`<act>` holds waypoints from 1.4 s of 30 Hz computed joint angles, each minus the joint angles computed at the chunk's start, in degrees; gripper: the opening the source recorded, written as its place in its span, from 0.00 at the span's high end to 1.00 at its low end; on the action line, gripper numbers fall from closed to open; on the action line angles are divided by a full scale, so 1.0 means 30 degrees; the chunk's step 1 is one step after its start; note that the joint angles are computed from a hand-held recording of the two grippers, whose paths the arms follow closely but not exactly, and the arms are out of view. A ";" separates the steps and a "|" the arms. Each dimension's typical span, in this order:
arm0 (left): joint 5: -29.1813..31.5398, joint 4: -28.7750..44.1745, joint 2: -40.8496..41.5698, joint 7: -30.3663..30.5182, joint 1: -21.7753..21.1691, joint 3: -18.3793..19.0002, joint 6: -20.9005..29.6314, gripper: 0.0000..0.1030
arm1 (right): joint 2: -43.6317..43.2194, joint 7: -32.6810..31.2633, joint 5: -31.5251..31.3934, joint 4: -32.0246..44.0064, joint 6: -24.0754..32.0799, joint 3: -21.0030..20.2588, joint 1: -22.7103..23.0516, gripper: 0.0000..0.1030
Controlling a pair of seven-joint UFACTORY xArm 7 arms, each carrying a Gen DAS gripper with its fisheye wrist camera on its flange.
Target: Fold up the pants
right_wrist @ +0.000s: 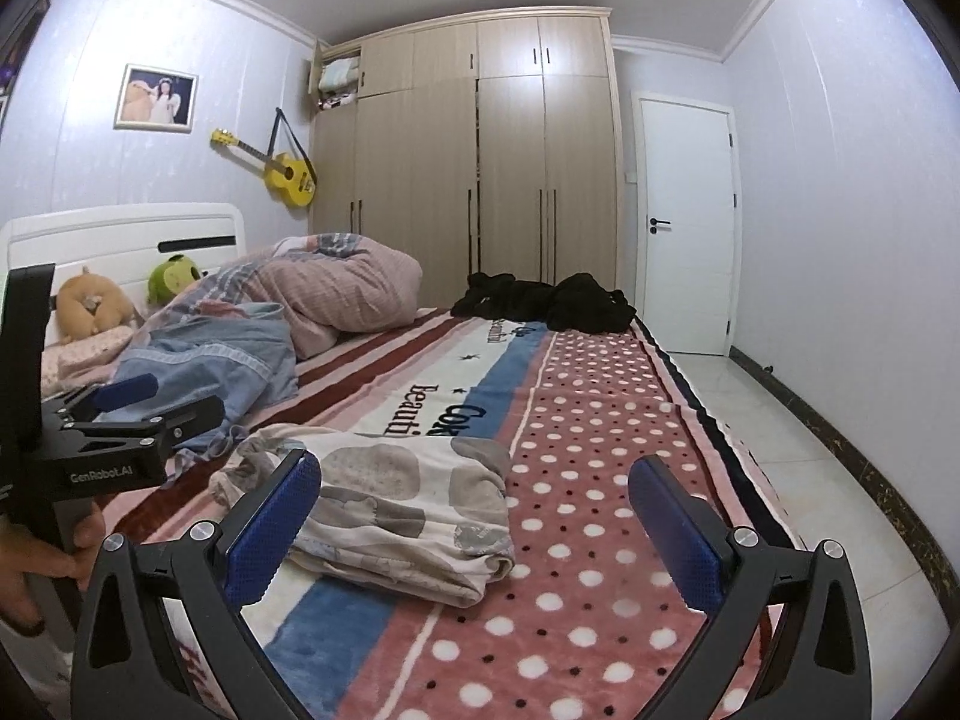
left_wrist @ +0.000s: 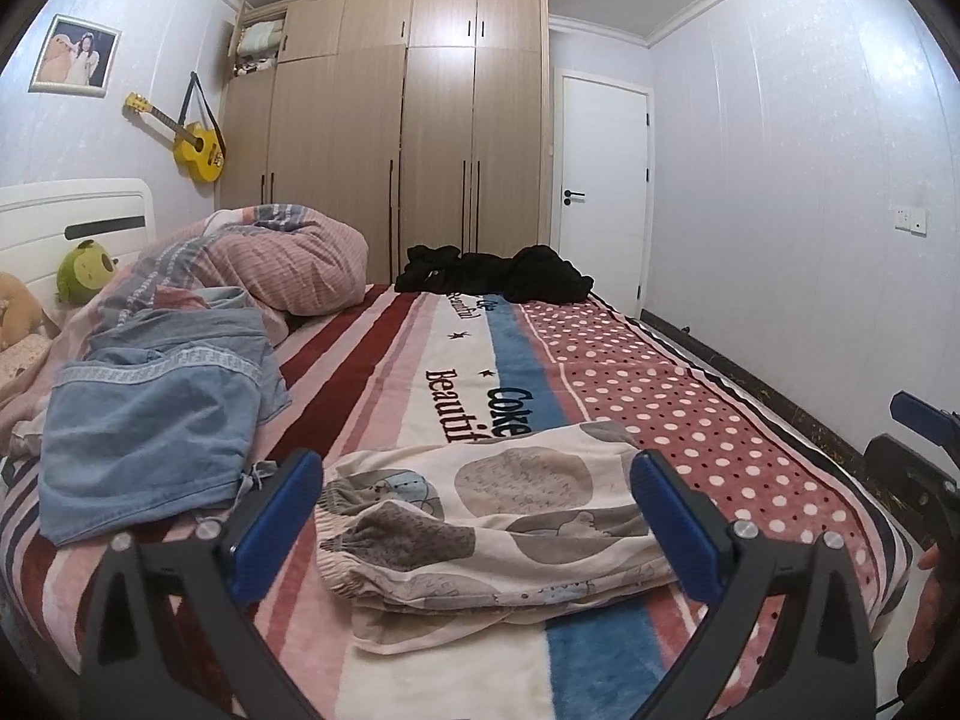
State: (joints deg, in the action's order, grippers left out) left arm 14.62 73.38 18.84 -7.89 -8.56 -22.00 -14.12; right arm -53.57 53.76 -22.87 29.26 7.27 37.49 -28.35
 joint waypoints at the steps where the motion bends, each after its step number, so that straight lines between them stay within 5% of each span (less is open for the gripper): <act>1: -0.0033 -0.0004 -0.0002 0.0022 -0.0095 0.0105 -0.0043 0.02 | 0.0000 0.0011 0.0008 -0.0020 -0.0063 0.0008 -0.0025 0.01; 34: 0.0253 -0.0195 0.0028 -0.0435 -0.0846 0.0869 -0.0595 0.01 | 0.0253 -0.0364 0.0666 -0.0026 -0.0895 0.0392 -0.0618 0.01; 42: 0.0857 -0.0319 -0.0014 -0.0948 0.0062 -0.0041 -0.0613 0.01 | -0.0110 0.0001 0.0805 -0.0184 -0.0558 0.0590 -0.0369 0.01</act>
State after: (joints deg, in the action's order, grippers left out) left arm 17.19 72.43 18.79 -10.73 -8.37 -22.13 -15.96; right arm -53.90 53.76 -20.45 28.70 5.59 39.26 -29.46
